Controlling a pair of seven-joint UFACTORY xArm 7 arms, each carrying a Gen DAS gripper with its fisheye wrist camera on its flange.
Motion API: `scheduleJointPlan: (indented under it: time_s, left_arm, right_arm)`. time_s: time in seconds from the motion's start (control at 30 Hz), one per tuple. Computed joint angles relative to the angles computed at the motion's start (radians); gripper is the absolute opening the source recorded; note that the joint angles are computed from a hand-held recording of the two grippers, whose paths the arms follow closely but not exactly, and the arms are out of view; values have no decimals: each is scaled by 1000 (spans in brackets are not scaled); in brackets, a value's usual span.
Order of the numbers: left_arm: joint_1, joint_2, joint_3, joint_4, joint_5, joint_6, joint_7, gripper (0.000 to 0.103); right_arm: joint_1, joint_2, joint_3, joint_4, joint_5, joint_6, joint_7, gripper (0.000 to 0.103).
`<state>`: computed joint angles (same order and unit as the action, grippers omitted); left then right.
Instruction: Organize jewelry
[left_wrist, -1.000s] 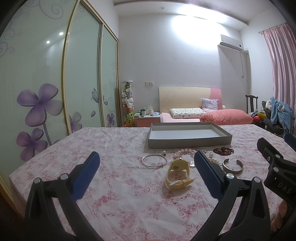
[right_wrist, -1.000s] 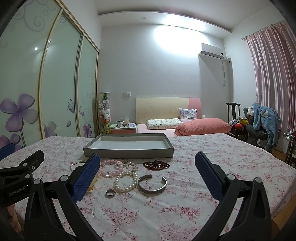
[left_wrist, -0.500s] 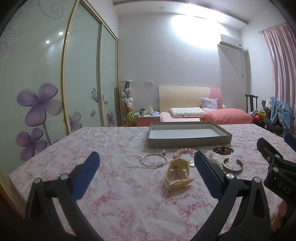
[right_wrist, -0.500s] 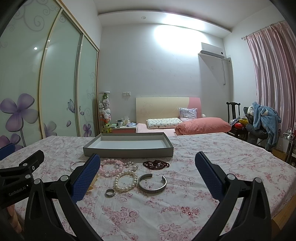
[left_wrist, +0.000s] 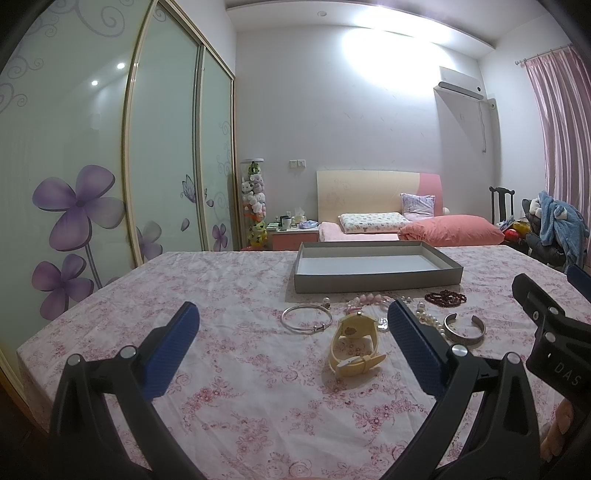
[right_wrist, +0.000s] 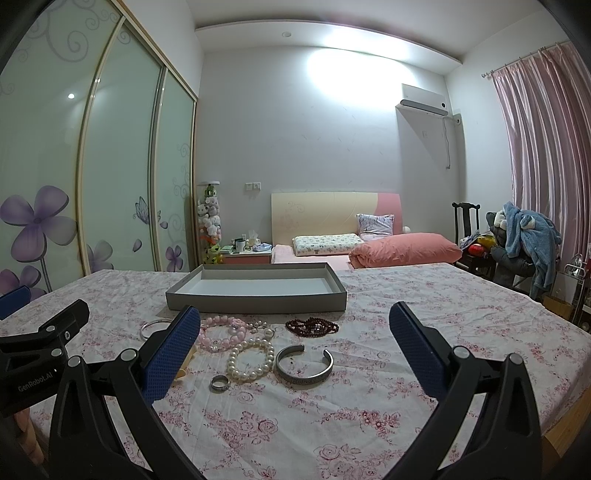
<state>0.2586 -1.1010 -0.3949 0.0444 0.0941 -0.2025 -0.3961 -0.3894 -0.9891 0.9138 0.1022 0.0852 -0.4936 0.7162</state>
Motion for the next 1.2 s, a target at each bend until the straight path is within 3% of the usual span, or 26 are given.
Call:
scheduleJointPlan:
  time_s: [0.27,0.47,0.63,0.7,0.83,0.93,1.03,1.2]
  left_arm:
    - [2,-7,-22,-9,-1,-2,-21,99]
    - [25,12,-84,-33,-12,-47,-58,99]
    - [-5,159,-11,38,15,-28,15,99]
    - [-18,231,18,89,22,8,51,99]
    - [-184,406,209,206,40,118,163,99]
    - [-276,504,293,287,30,197,234,99]
    - [-304,579,309,351,15,252,272,99]
    - [-327,696,323,442,-18,341,298,87]
  right_arm:
    - [-5,3,4,2,-1,-3,2,101]
    - [-7,8,4,2,-1,-6,1,101]
    - [5,12,-9,1,0,11,1,101]
    - [-52,63,27,15,8,-30,4,101]
    - [-57,92,20,11,23,-35,-7,101]
    - [-56,121,12,15,36,-35,-22,101]
    - [-47,137,5,16,50,-27,-40,101]
    - [-17,168,-33,24,59,-8,-79,101]
